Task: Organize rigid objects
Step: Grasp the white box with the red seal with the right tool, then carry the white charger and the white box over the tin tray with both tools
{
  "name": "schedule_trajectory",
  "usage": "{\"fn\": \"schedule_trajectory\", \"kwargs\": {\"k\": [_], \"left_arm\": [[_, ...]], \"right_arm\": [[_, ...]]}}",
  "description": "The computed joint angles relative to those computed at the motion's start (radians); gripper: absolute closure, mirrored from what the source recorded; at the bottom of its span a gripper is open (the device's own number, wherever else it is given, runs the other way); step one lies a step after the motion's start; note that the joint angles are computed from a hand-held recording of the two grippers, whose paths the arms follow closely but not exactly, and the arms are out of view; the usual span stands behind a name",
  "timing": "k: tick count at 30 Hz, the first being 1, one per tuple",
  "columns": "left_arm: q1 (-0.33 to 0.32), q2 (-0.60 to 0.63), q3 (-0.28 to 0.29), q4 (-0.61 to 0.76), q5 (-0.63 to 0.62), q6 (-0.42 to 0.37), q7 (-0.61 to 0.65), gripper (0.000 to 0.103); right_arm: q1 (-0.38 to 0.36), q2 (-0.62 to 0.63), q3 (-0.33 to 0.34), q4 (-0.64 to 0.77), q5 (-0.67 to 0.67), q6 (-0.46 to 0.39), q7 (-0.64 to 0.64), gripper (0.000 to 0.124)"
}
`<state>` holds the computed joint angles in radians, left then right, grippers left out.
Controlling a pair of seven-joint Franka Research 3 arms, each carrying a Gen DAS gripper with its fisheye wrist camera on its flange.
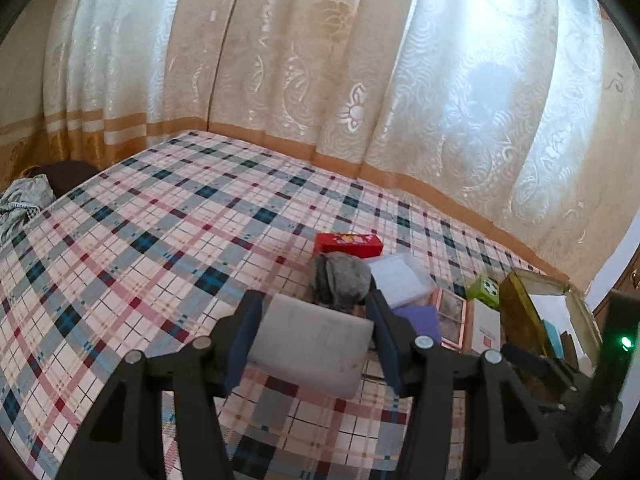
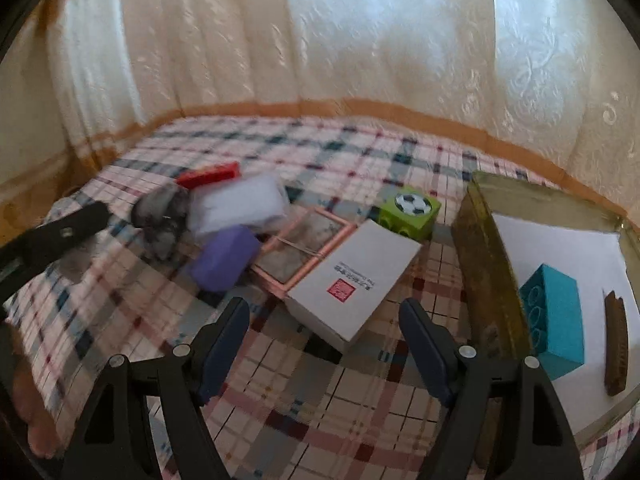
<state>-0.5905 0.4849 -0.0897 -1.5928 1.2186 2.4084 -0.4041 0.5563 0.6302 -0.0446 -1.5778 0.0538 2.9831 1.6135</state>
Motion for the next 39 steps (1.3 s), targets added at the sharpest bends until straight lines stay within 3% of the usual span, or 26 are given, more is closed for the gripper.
{"fn": "schedule_trajectory", "kwargs": {"k": [4, 7, 9, 13, 19, 23, 27, 30, 33, 34, 39], "left_arm": [[-0.002, 0.007, -0.001, 0.007, -0.009, -0.007, 0.018, 0.049], [0.0, 0.005, 0.0, 0.004, -0.013, -0.001, 0.009, 0.049], [0.004, 0.003, 0.001, -0.002, -0.017, 0.008, 0.007, 0.049], [0.006, 0.005, 0.0, -0.001, -0.024, 0.014, 0.022, 0.049], [0.005, 0.007, 0.002, 0.0, -0.027, 0.023, 0.031, 0.049], [0.002, 0.008, 0.003, 0.002, -0.024, 0.021, 0.038, 0.049], [-0.001, 0.014, 0.003, 0.013, -0.031, 0.012, 0.051, 0.049], [-0.003, 0.013, 0.005, 0.011, -0.029, 0.014, 0.048, 0.049], [-0.008, 0.014, 0.008, 0.014, -0.018, 0.01, 0.043, 0.049], [-0.009, 0.014, 0.008, 0.016, -0.015, 0.008, 0.042, 0.049], [-0.012, 0.014, 0.008, 0.018, -0.001, 0.004, 0.044, 0.049]], "right_arm": [[-0.028, 0.066, 0.021, 0.123, 0.031, -0.114, 0.03, 0.045], [-0.014, 0.102, 0.0, 0.184, 0.005, -0.144, 0.064, 0.045], [-0.028, 0.1, 0.021, 0.181, 0.001, -0.135, 0.043, 0.056], [-0.091, 0.08, 0.107, 0.147, 0.031, -0.114, -0.091, 0.073], [-0.278, 0.004, 0.334, -0.005, 0.189, -0.07, -0.436, 0.081], [-0.353, -0.029, 0.415, -0.07, 0.283, -0.052, -0.595, 0.081], [-0.233, -0.043, 0.276, -0.072, 0.275, -0.028, -0.535, 0.08], [-0.194, -0.032, 0.229, -0.047, 0.276, -0.051, -0.5, 0.08], [-0.132, -0.021, 0.157, -0.024, 0.233, -0.061, -0.433, 0.068], [-0.118, -0.015, 0.142, -0.016, 0.218, -0.064, -0.416, 0.063], [-0.107, -0.002, 0.133, 0.004, 0.181, -0.073, -0.394, 0.064]]}}
